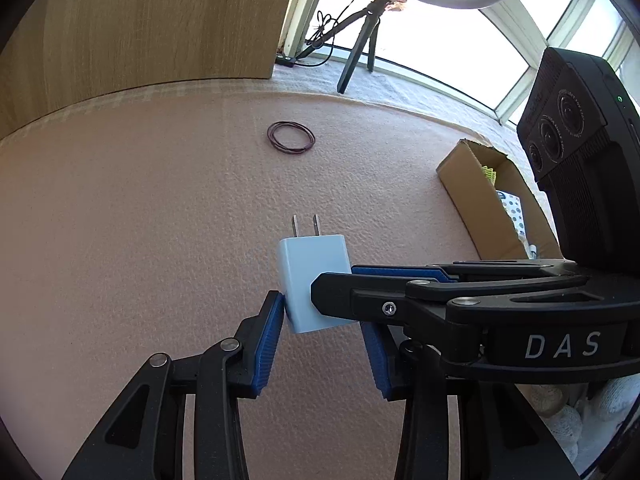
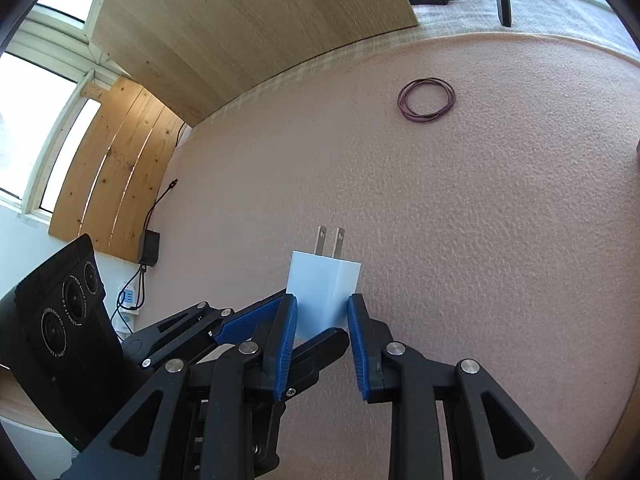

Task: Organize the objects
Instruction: 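Carry the charger with the right tool into the box and release it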

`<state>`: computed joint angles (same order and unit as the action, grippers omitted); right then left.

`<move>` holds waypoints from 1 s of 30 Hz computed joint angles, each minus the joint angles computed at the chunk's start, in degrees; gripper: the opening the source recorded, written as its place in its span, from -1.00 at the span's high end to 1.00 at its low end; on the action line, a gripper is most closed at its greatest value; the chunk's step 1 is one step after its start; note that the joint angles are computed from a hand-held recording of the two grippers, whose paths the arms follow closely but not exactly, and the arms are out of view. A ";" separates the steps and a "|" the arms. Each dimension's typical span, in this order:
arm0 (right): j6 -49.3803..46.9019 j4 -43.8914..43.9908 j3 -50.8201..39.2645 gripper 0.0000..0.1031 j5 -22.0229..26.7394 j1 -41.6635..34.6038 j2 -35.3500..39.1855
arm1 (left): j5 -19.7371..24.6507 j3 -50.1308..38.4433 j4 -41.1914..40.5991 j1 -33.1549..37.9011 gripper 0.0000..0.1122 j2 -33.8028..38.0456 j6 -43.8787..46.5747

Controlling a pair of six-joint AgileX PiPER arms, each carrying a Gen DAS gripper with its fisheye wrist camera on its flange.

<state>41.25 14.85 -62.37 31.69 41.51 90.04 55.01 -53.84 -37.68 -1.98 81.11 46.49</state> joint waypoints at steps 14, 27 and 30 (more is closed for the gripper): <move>25.22 -22.58 12.19 0.54 11.28 2.93 -25.01 | -3.68 -3.13 4.66 -25.00 0.25 -5.81 -14.86; 47.54 -35.39 21.43 0.54 30.72 15.16 -48.31 | -9.95 -5.61 9.44 -47.98 0.24 -2.79 -28.05; 53.15 -37.87 22.90 0.54 34.84 19.78 -51.65 | -10.79 -6.42 10.00 -50.96 0.24 -1.07 -29.13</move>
